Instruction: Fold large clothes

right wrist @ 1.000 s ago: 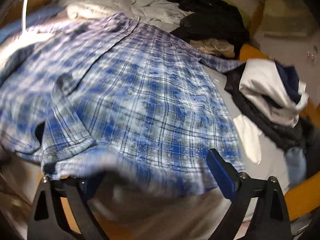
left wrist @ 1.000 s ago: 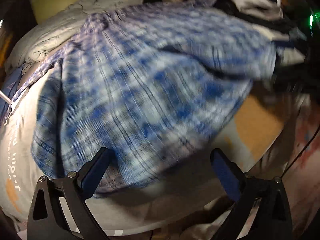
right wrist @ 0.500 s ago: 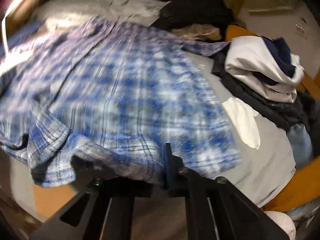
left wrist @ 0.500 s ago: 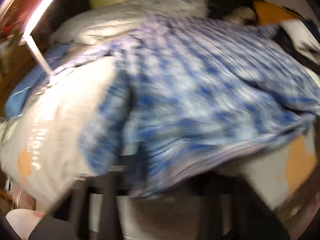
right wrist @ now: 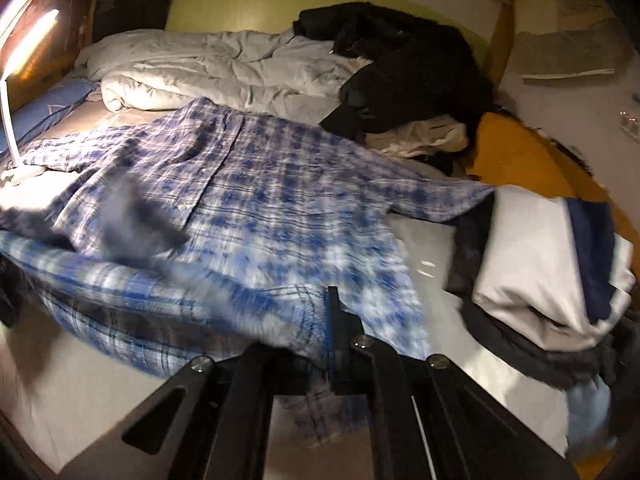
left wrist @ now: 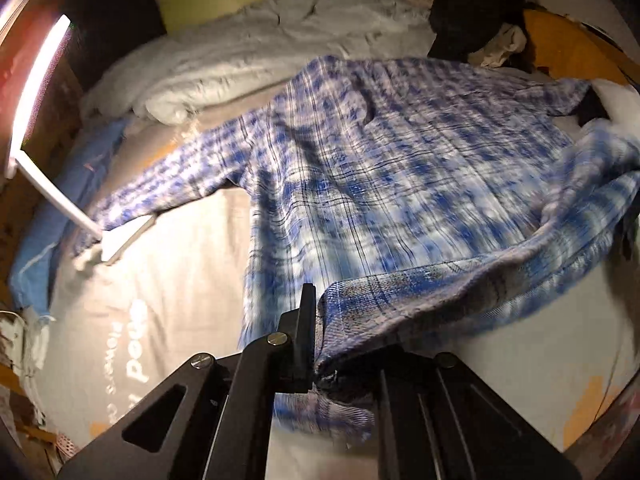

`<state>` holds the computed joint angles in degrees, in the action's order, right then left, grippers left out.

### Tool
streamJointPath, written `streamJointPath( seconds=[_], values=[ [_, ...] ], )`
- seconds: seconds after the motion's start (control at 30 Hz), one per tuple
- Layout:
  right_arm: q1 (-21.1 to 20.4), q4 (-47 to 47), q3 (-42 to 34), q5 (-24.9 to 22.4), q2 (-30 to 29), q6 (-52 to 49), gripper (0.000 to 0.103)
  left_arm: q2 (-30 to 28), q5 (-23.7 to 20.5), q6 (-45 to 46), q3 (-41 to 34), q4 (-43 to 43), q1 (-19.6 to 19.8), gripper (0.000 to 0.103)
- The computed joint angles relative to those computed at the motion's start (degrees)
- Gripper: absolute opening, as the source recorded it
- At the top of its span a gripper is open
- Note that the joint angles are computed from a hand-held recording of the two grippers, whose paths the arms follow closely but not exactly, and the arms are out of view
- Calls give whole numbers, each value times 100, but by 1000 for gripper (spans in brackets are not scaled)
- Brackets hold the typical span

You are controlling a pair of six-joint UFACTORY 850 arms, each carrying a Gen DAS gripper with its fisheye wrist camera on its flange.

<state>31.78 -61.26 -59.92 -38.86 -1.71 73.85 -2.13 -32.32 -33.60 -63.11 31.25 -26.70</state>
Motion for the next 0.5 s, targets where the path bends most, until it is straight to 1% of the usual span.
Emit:
streamJointPath(
  seconds=[0.1,0.17,0.2,0.23,0.27,0.3,0.33,0.37,0.4,0.43,0.47,0.5],
  values=[
    [-203,72,-106,292,-291,-22,4,-306,226,232,-83,-319,143,10],
    [-421,585,-143,652,-422,-302,4,-457,304,707,-170,-908,247,11],
    [-511,889,-164,831,-462,-511,4,-493,362,1017,-203,-1235,296,18],
    [-626,1181,-158,1088,-481,-739,7,-490,454,1165,-203,-1408,327,38],
    [-656,1233,-160,1173,-499,-799,10,-457,562,1128,-170,-1418,358,53],
    [-654,1120,-145,1176,-496,-728,26,-393,677,954,-100,-1296,369,82],
    [-632,869,-118,1139,-477,-524,55,-310,798,840,-11,-1205,375,95],
    [-591,575,-65,1093,-426,-241,70,-233,869,916,62,-1251,379,95],
    [-555,274,4,1059,-358,51,86,-201,846,1113,71,-1393,379,95],
    [-513,28,88,1048,-247,258,90,-177,781,1326,71,-1534,378,95],
    [-511,-14,137,1101,-168,247,90,-121,733,1367,107,-1538,355,95],
    [-516,-14,195,1173,-61,219,95,-30,750,1353,181,-1514,329,95]
  ],
)
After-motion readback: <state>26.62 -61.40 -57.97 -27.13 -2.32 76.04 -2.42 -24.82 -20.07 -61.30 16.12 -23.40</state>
